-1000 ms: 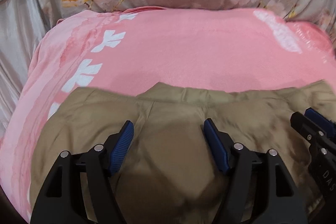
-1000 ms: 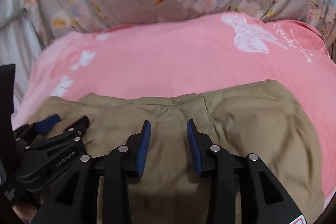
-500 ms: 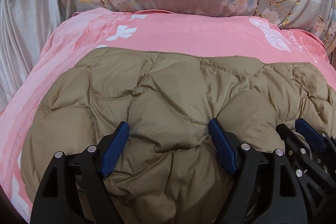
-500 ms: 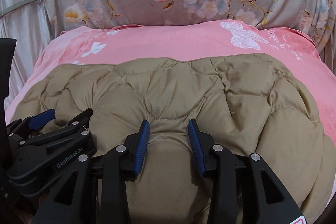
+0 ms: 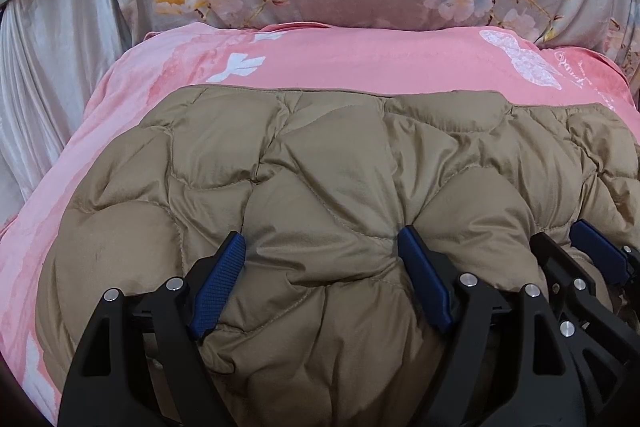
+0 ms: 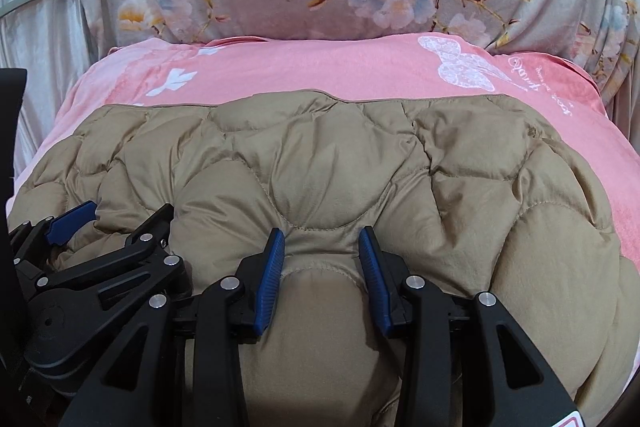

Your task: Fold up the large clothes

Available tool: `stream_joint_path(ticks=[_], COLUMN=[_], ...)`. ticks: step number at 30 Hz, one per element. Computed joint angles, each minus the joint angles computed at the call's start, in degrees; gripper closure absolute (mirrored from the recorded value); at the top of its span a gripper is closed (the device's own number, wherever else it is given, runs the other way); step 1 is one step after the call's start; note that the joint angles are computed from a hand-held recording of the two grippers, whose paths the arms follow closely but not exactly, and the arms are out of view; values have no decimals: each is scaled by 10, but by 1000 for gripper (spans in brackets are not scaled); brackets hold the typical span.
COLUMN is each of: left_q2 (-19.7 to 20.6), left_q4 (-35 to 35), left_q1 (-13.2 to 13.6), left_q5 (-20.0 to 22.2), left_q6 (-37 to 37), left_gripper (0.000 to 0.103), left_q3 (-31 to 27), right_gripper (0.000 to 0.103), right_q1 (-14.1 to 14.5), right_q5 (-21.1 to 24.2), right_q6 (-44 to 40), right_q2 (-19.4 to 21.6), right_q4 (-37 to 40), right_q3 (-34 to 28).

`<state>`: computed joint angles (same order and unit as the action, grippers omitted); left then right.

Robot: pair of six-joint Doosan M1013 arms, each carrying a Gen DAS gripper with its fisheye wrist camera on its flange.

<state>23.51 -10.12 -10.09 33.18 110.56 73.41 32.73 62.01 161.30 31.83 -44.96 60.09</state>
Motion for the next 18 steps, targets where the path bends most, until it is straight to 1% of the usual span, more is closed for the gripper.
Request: stream_joint_path(ticks=[2,4,5,6,7,8,10,11,12,13,14,15,16,18], left_q2=[-1,-9,-15,-24,-30,-33,-27,-21,-10,-1,7,15,18,28], left_q4=[-51,-122,-153,-189,-213,-210,-208,-203,-194,-190,-190,-190,-194,-229], left_q1=[10,34,47,65,81,95,119,130,143,152,160,168,171,179], left_q5=[15,54,65,73,80,86,105,121,148,167,185,201,208,237], left_q6=[32,68,81,98,103,79,37,10,-27,-51,-72,-88,-88,-75], left_gripper=[27,27,27,26,18,13,13,13,13,13,13,13,13,13], left_q3=[-3,-5,-2,4,6,4,-8,-18,-33,-42,-49,-54,-55,-60], right_gripper=[64,64,64,64,64,64,64,64,64,61,61,60,60,60], right_q1=[-1,1,4,8,12,13,12,11,10,12,14,17,18,19], right_q5=[-4,13,3,-20,-33,-35,-49,-46,-39,-26,-21,-15,-11,-7], right_q6=[-8,-26,-21,-6,-1,-6,-31,-42,-53,-57,-55,-52,-55,-58], right_q2=[-1,-1,-7,-17,-20,-19,-8,0,7,16,20,25,27,29], right_q4=[10,25,22,15,13,18,54,70,81,82,73,61,56,53], right_q3=[-2,-15,-10,0,0,-5,-23,-33,-43,-52,-54,-55,-56,-56])
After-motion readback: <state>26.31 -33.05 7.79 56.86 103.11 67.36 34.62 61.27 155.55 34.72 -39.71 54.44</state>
